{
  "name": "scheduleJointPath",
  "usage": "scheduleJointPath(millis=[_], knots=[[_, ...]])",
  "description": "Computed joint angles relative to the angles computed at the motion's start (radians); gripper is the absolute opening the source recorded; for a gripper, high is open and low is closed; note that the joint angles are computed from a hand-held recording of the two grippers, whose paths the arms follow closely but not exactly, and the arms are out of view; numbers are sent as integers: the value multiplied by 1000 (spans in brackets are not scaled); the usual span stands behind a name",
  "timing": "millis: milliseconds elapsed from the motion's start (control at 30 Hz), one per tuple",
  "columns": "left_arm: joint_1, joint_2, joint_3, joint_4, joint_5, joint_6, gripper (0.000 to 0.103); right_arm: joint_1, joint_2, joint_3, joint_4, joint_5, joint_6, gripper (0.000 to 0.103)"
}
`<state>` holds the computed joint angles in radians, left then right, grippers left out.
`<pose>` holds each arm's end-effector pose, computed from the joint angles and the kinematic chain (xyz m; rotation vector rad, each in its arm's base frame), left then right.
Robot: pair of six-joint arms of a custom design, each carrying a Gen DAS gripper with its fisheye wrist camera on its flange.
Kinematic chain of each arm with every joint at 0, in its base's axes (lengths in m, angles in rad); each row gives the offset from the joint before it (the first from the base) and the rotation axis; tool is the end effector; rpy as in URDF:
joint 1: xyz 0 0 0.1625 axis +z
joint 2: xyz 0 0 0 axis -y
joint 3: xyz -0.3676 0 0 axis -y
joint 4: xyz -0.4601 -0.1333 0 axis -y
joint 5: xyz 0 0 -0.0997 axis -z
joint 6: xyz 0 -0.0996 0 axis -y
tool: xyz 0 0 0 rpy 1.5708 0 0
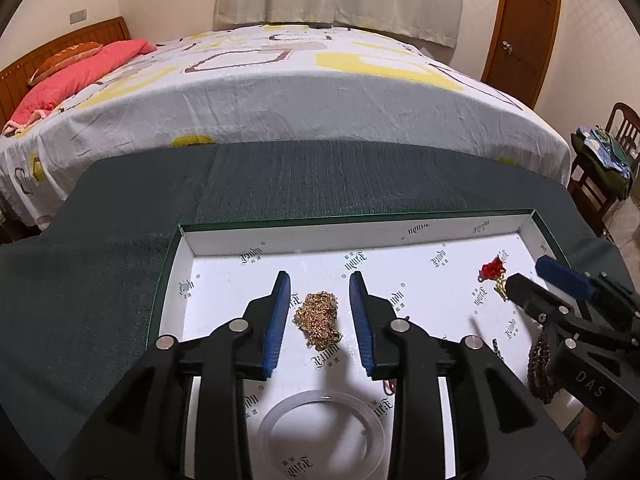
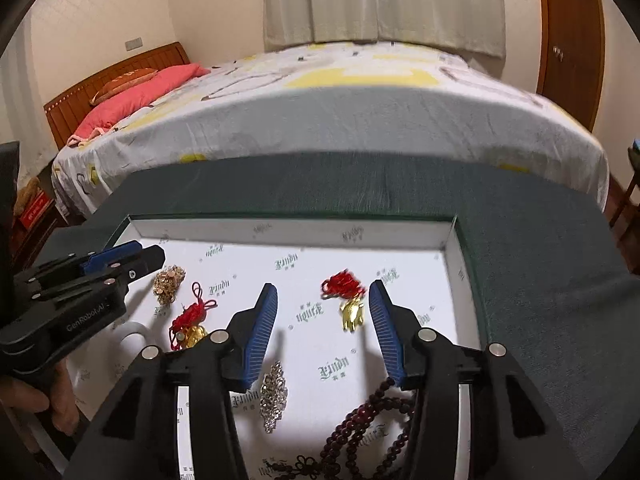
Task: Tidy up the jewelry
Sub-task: 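Lower the gold chain and red knot charm into the box and open both tools, then withdraw both tools from the box back over the table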
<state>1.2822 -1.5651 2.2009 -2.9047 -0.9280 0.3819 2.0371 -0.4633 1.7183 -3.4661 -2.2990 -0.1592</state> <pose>0.0427 -0.5342 0.2599 0.5049 2.3158 -0.8189 0.3279 -0.5023 -0.1106 0.4438 -2.3445 0.9137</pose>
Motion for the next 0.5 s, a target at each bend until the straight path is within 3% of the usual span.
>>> scheduleJointPath(millis=[67,167,367,500], knots=[[-4,0,3,-11,4,0,51,-3,-2,1,1,6,7,48],[-8,-2,10,-41,9,8,59,-4,-5,4,-10,10,9,48],[-36,-44,44,-59,35,26,67,18,-28,36,-60,12,8,49],[-75,-147,110,-38,50,23,70,52,-49,73,-122,-9,-5,54]])
